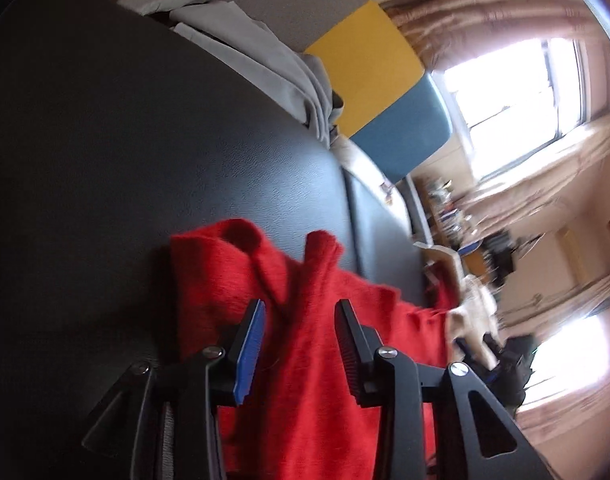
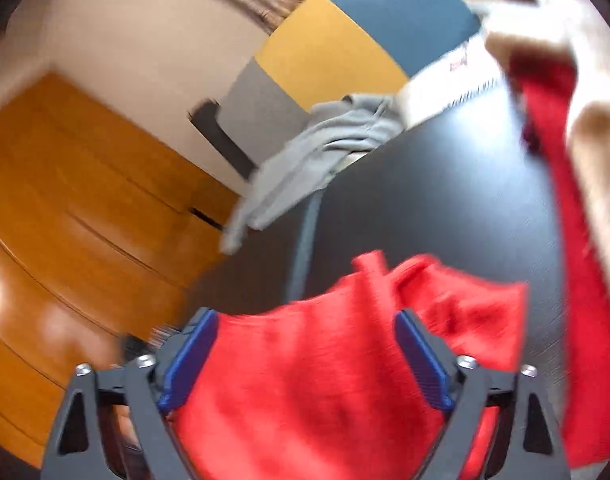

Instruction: Fold clothes

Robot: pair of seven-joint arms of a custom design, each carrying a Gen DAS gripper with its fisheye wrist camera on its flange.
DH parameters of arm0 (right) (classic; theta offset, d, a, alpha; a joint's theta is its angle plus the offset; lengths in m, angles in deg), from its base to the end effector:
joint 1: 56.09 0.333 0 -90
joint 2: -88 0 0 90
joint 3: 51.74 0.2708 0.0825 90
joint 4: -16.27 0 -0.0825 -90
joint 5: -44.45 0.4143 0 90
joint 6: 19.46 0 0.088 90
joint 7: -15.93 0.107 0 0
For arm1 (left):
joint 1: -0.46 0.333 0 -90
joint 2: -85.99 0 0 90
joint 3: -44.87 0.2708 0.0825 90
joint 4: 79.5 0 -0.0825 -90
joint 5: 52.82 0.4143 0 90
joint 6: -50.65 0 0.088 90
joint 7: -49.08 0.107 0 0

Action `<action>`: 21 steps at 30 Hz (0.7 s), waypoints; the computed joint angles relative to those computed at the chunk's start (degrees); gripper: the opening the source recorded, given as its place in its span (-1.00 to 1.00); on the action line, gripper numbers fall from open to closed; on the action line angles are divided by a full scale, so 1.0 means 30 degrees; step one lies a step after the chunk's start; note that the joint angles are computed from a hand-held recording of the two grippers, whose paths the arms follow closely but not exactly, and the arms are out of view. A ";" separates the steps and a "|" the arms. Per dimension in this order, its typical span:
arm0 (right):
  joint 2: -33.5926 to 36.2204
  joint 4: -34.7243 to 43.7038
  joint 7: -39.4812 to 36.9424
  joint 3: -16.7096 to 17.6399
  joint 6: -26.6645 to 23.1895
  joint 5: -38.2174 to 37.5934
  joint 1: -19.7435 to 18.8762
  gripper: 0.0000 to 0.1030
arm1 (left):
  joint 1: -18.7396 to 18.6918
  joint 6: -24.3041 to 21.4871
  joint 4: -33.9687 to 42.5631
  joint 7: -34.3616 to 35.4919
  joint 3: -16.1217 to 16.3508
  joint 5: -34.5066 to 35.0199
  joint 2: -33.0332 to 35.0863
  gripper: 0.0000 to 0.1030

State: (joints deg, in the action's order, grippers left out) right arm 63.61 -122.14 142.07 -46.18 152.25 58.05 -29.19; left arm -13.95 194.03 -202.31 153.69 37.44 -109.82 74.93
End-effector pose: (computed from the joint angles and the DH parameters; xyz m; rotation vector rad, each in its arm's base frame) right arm 0.4393 0.2638 0.5354 -1.2951 1.6969 -0.0931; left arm 0.5345 -0.2108 0.4891 1.8790 -1.8422 1.2454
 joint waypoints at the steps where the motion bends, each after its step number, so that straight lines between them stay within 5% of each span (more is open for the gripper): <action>1: 0.0163 0.0507 0.0174 0.0703 -0.1108 -0.0997 -0.0967 0.50 | 0.0050 -0.0138 0.0112 0.0052 -0.0094 0.0748 0.0054 -0.25; 7: 0.2973 0.3700 -0.0113 0.1032 -0.5488 -0.3539 -0.1927 0.24 | -0.0141 -0.0748 0.1987 0.1054 -0.0661 0.3014 0.1398 0.04; 9: 0.3792 0.4432 -0.0392 0.0927 -0.6014 -0.3480 -0.1757 -0.21 | -0.0118 -0.0978 0.2758 0.0881 -0.0940 0.4089 0.2047 0.08; 11: 0.4143 0.4834 -0.0209 0.1129 -0.6551 -0.4237 -0.1803 -0.46 | -0.0037 -0.1200 0.3218 0.0717 -0.1099 0.4561 0.2461 0.06; 13: 0.4348 0.5261 0.0233 0.1478 -0.7241 -0.5855 -0.1982 -0.58 | 0.0042 -0.1436 0.3511 0.0909 -0.1189 0.4533 0.2724 -0.12; 14: 0.4368 0.5476 0.0457 0.1609 -0.7634 -0.6598 -0.2026 -0.69 | 0.0082 -0.1359 0.3521 0.0931 -0.1245 0.4561 0.2730 -0.59; 15: 0.4310 0.5601 0.0853 0.1725 -0.7855 -0.7335 -0.2095 -0.72 | 0.0119 -0.0905 0.3183 0.0959 -0.1274 0.4344 0.2435 -0.80; 18: 0.3603 0.5373 0.2446 0.2013 -0.7746 -0.9437 -0.2397 -0.79 | 0.0080 0.0146 0.1861 0.1917 -0.0947 0.1814 0.1318 -0.81; 21: 0.3469 0.5298 0.3222 0.2006 -0.7652 -1.0041 -0.2520 -0.79 | 0.0000 0.0798 0.0877 0.1072 -0.0819 0.1842 0.0751 -0.82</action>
State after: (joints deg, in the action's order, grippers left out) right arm 74.02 -106.25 151.74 -40.17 129.30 27.93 -36.75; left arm -13.95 196.43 -199.68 156.91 34.98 -104.29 77.19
